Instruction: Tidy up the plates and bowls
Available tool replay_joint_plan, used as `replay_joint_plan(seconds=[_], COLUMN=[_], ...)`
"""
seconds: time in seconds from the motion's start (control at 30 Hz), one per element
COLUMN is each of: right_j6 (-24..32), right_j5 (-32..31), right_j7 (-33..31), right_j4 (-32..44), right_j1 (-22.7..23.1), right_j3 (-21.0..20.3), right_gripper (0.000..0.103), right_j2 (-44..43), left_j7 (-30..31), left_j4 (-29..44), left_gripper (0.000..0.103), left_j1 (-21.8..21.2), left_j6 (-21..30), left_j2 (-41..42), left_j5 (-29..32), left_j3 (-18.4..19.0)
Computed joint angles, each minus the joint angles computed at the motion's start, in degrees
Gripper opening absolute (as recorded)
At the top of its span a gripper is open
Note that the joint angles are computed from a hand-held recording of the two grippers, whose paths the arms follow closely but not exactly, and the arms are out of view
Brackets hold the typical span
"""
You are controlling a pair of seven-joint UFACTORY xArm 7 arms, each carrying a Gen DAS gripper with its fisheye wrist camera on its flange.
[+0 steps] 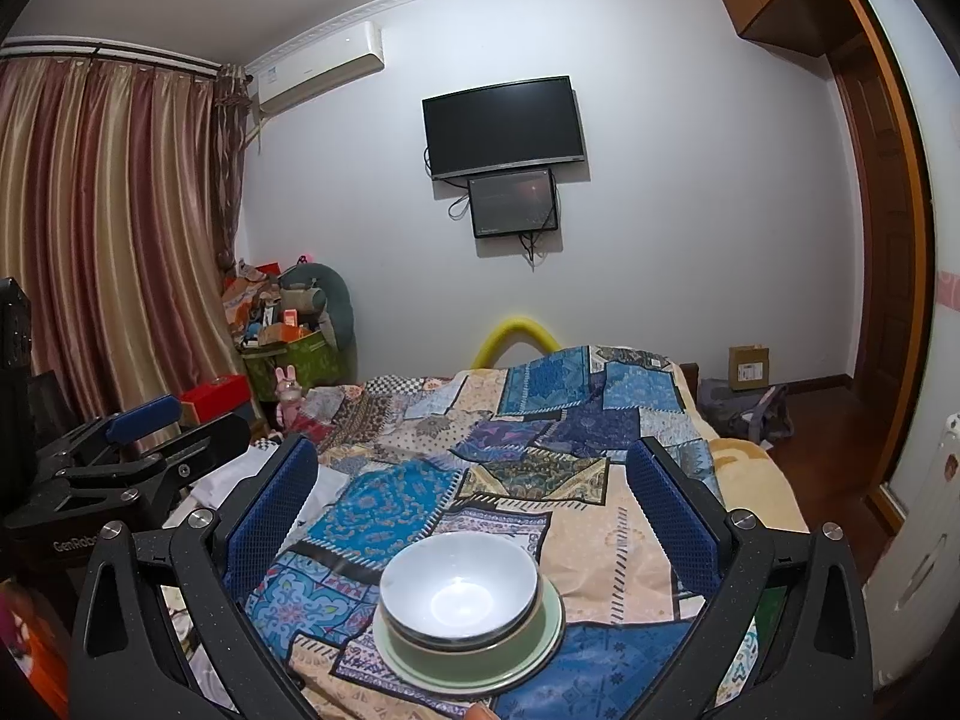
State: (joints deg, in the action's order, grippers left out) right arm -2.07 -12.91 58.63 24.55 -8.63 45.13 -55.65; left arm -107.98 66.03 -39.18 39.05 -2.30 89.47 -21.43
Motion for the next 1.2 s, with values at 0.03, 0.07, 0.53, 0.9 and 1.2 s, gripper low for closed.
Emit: replay_joint_plan(seconds=[0.03, 0.07, 0.53, 0.9, 1.2], right_j6=[0.10, 0.09, 0.41, 0.34, 0.31], right_j5=[-0.03, -0.08, -0.37, -0.44, -0.60], right_j7=[0.00, -0.01, 0.07, -0.12, -0.86], right_j4=[0.01, -0.05, 0.00, 0.21, 0.35], right_j1=[0.03, 0.03, 0.22, 0.18, 0.43], right_j3=[-0.03, -0.04, -0.15, -0.25, -0.87], right_gripper=[0.103, 0.103, 0.103, 0.103, 0.103], right_j2=[-0.03, -0.07, -0.23, 0.17, 0.89], left_j7=[-0.01, 0.10, -0.30, -0.26, -0.42], left_j4=[0.00, -0.01, -0.27, 0.29, 0.43], left_gripper=[0.103, 0.103, 0.103, 0.103, 0.103], left_j1=[0.00, 0.04, 0.54, 0.35, 0.29], left_j6=[-0.07, -0.27, -1.86, -2.29, -2.68], left_j2=[0.00, -0.05, -0.43, 0.15, 0.50], left_j5=[0.00, -0.08, 0.65, 1.47, 1.33], left_j3=[0.02, 0.08, 0.03, 0.22, 0.57])
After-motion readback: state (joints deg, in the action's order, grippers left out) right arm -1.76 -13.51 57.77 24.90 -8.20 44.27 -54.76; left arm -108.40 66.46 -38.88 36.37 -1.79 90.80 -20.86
